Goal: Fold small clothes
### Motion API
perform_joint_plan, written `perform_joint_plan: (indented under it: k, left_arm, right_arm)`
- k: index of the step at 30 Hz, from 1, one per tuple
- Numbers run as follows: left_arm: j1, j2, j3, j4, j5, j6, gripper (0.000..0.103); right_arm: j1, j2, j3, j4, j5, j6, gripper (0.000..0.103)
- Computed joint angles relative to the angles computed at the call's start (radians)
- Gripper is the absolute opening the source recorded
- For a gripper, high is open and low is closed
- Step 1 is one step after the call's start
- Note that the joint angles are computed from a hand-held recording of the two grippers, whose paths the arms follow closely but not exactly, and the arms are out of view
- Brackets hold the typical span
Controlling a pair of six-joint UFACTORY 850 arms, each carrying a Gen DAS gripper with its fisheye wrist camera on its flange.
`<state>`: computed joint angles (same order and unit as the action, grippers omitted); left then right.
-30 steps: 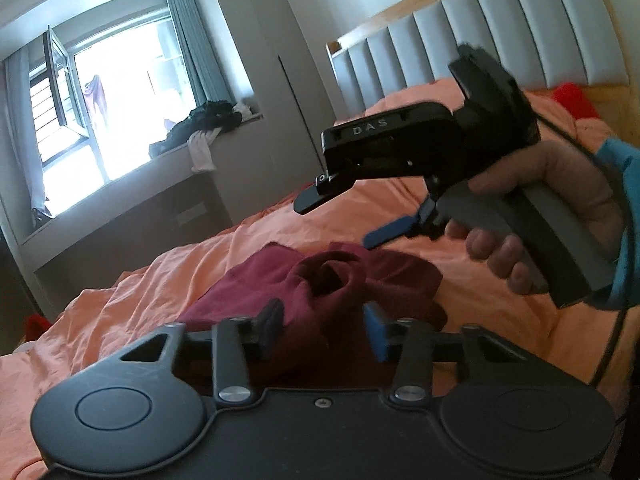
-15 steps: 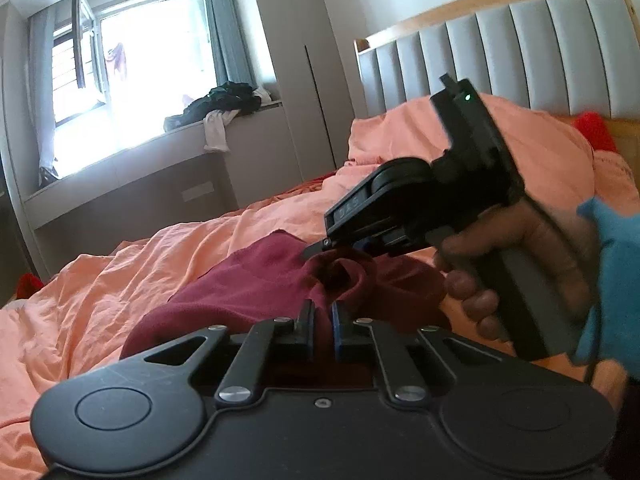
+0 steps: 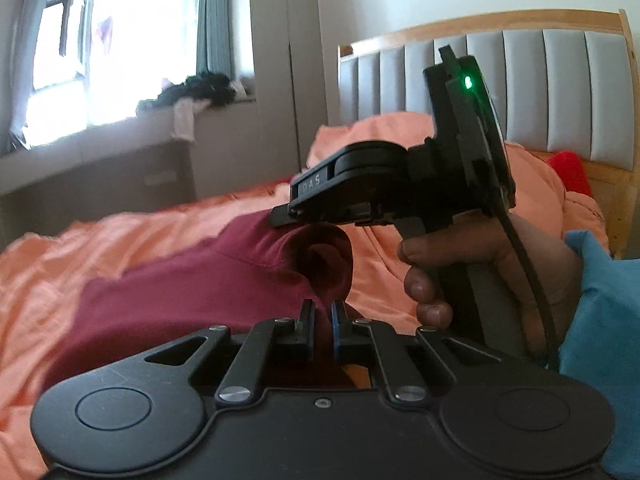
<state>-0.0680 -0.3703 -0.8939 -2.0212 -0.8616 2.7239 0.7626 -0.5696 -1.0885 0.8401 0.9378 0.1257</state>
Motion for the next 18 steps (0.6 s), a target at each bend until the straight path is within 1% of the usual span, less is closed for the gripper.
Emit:
perform_joint_plan:
  k: [3, 5, 7, 10, 12, 13, 14, 15, 16, 18]
  left_arm:
    - [-0.014, -0.029, -0.027, 0.034, 0.043, -0.062, 0.008]
    - [-0.012, -0.039, -0.036, 0.05, 0.052, -0.091, 0.009]
    - [-0.005, -0.044, -0.045, 0.073, 0.046, -0.117, 0.012]
    - [0.005, -0.045, -0.062, 0.141, 0.046, -0.207, 0.021]
    - [0.013, -0.044, -0.075, 0.2, 0.039, -0.279, 0.034]
    - [0.021, -0.042, -0.078, 0.225, 0.03, -0.306, 0.038]
    - [0.025, -0.037, -0.08, 0.249, 0.023, -0.337, 0.047]
    - [0.032, -0.032, -0.083, 0.274, 0.013, -0.37, 0.056]
    - [0.042, -0.026, -0.084, 0.286, 0.001, -0.393, 0.06]
    - [0.064, -0.015, -0.089, 0.302, -0.036, -0.44, 0.076]
  right_arm:
    - [-0.016, 0.002, 0.015, 0.019, -0.048, 0.033, 0.005]
    - [-0.027, -0.004, 0.014, 0.013, -0.082, 0.042, 0.005]
    - [-0.031, -0.018, -0.003, 0.029, -0.112, 0.013, 0.006]
    - [-0.031, -0.028, -0.015, 0.042, -0.132, -0.008, 0.006]
    - [-0.025, -0.031, -0.019, 0.058, -0.135, -0.026, 0.006]
    - [-0.021, -0.031, -0.018, 0.065, -0.133, -0.032, 0.007]
    - [-0.018, -0.031, -0.019, 0.071, -0.133, -0.038, 0.008]
    - [-0.015, -0.032, -0.022, 0.082, -0.135, -0.05, 0.009]
    - [-0.016, -0.033, -0.025, 0.088, -0.138, -0.062, 0.011]
    - [-0.012, -0.034, -0.027, 0.104, -0.139, -0.08, 0.017]
